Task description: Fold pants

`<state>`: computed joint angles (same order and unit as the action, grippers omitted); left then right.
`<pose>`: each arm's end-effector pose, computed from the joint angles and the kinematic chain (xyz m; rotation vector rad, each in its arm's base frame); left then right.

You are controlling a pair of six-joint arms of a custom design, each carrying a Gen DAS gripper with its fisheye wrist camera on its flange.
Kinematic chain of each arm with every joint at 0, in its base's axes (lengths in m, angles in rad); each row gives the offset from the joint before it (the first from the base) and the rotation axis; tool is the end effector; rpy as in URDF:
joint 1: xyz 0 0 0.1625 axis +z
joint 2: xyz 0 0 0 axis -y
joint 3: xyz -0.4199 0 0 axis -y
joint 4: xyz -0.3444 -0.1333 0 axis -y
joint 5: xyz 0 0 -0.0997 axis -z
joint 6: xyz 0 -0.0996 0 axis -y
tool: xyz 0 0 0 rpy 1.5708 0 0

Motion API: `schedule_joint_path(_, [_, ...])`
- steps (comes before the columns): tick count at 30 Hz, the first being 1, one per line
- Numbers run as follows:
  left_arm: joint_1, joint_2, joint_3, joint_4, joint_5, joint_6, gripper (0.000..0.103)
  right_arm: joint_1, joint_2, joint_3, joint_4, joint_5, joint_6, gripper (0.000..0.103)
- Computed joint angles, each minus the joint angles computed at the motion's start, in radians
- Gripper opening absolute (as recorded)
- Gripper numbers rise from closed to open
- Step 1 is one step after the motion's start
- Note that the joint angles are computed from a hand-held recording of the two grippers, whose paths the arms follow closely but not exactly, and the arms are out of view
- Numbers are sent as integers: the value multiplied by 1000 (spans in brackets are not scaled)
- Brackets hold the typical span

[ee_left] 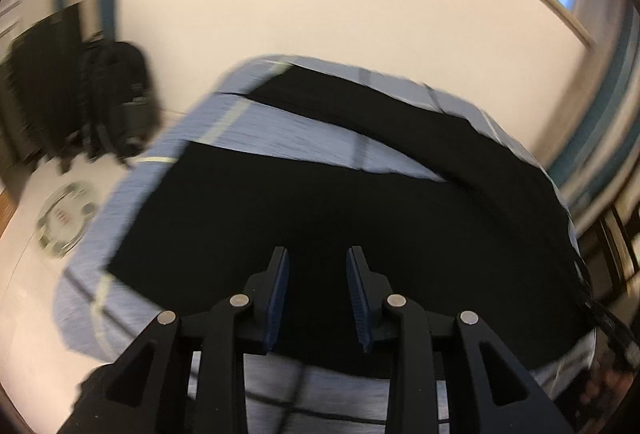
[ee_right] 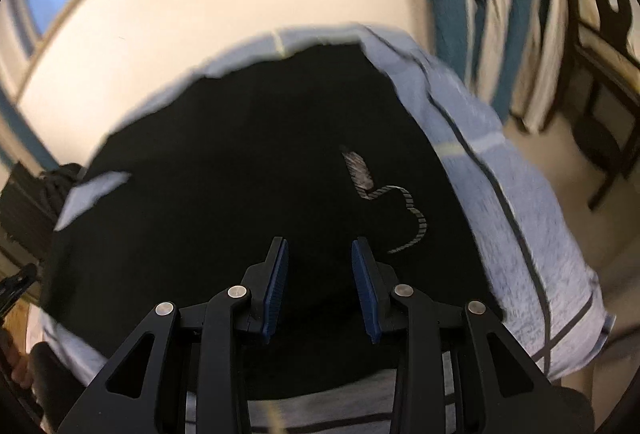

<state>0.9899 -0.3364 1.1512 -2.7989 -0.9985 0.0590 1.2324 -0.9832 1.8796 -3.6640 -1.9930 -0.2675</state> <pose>-0.2592 -0.7361 0.0139 0.6661 2.5206 -0.7246 -0.1016 -0.5673 0.3026 -0.3835 -2.1012 1.2402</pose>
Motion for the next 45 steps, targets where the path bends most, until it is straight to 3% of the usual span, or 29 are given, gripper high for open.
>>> schedule_joint_path(2, [-1, 32, -34, 49, -14, 23, 32, -13, -12, 23, -25, 30, -10, 26])
schedule_joint_path(5, [6, 77, -95, 131, -14, 34, 32, 3, -18, 40, -36, -7, -41, 26])
schedule_joint_path(12, [1, 91, -110, 107, -16, 69, 38, 37, 5, 43, -145, -24, -167, 28])
schedule_joint_path(15, [11, 108, -154, 124, 17, 63, 38, 14, 3, 14, -78, -12, -114, 28])
schedule_joint_path(17, [17, 119, -181, 135, 36, 55, 38, 3, 4, -8, -22, -52, -65, 28])
schedule_joint_path(23, [2, 88, -131, 88, 65, 65, 39, 30, -16, 21, -47, -39, -97, 28])
schedule_joint_path(26, [-9, 72, -99, 70, 43, 74, 40, 62, -16, 36, -63, -20, -145, 30])
schedule_joint_path(30, [-28, 58, -68, 41, 16, 98, 45, 89, -19, 47, -56, 21, -179, 40])
schedule_joint_path(33, [-39, 54, -63, 26, -1, 114, 48, 105, -12, 42, -51, 31, -199, 40])
schedule_joint_path(45, [-47, 100, -186, 109, -78, 163, 54, 123, -10, -12, 27, 65, -247, 41])
